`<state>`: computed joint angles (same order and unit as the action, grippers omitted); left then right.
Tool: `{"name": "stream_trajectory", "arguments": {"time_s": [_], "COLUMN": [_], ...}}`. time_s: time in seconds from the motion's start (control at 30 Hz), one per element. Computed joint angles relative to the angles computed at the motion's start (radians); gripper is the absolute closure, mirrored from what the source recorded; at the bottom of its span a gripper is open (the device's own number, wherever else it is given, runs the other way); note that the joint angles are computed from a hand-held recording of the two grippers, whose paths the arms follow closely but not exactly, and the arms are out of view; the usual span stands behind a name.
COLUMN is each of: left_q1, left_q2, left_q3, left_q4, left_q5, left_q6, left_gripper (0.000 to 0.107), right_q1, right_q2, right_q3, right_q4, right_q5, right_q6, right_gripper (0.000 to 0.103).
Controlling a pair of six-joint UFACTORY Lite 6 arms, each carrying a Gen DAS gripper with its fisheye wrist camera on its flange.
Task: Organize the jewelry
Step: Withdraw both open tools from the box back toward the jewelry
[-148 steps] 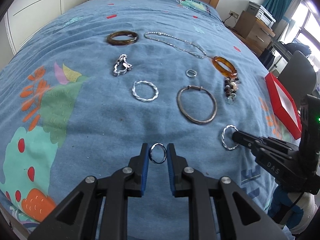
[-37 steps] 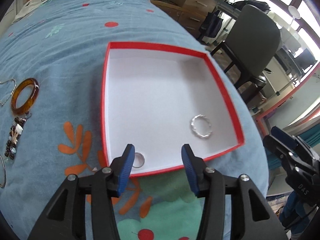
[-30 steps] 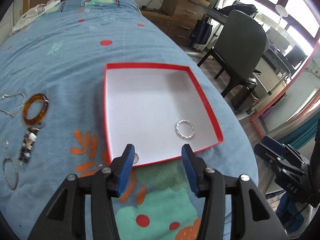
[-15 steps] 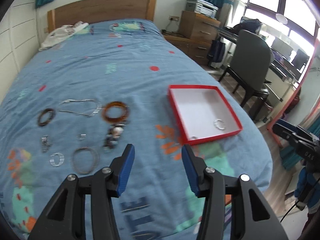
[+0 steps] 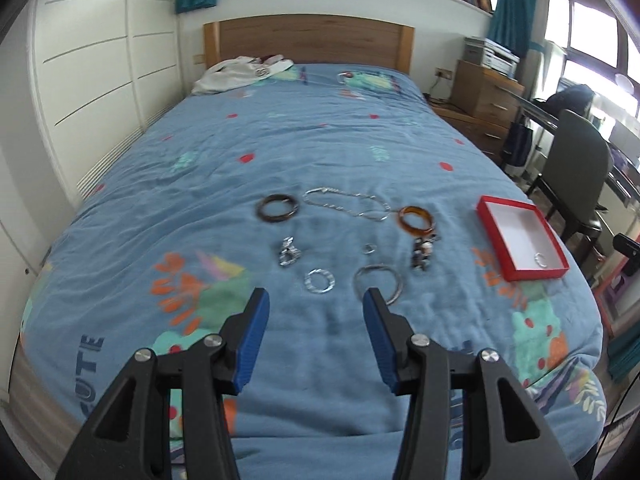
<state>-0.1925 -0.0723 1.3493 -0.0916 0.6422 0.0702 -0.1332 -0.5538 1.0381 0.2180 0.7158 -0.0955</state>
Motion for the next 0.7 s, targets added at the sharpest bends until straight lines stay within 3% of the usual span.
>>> {"name": "stream_trajectory", "arguments": {"time_s": [0.17, 0.37, 0.7], "left_q1": [0.120, 0.139, 0.094], "left_q2": [0.003, 0.081, 0.373], "left_q3": [-0.090, -0.153, 0.025], "left_q4": [-0.074, -0.085, -0.111], "left_q5": [-0.041, -0.104, -0.125], "left_q6": [0.091, 0.091, 0.079], "left_gripper": [0.060, 0.060, 0.061], "right_q1": [0.166, 0.255, 0.318], "right_q2": [0.063, 0.200, 0.493], "right_q3": [-0.011, -0.027, 0.009], "right_q4": [-0.133, -0.135, 0.095], "right_q5": [-0.064, -0.150, -0.282], "right_q6": [0.203, 0.248, 0.079], "right_gripper": [0.060, 0.068, 0.077]}}
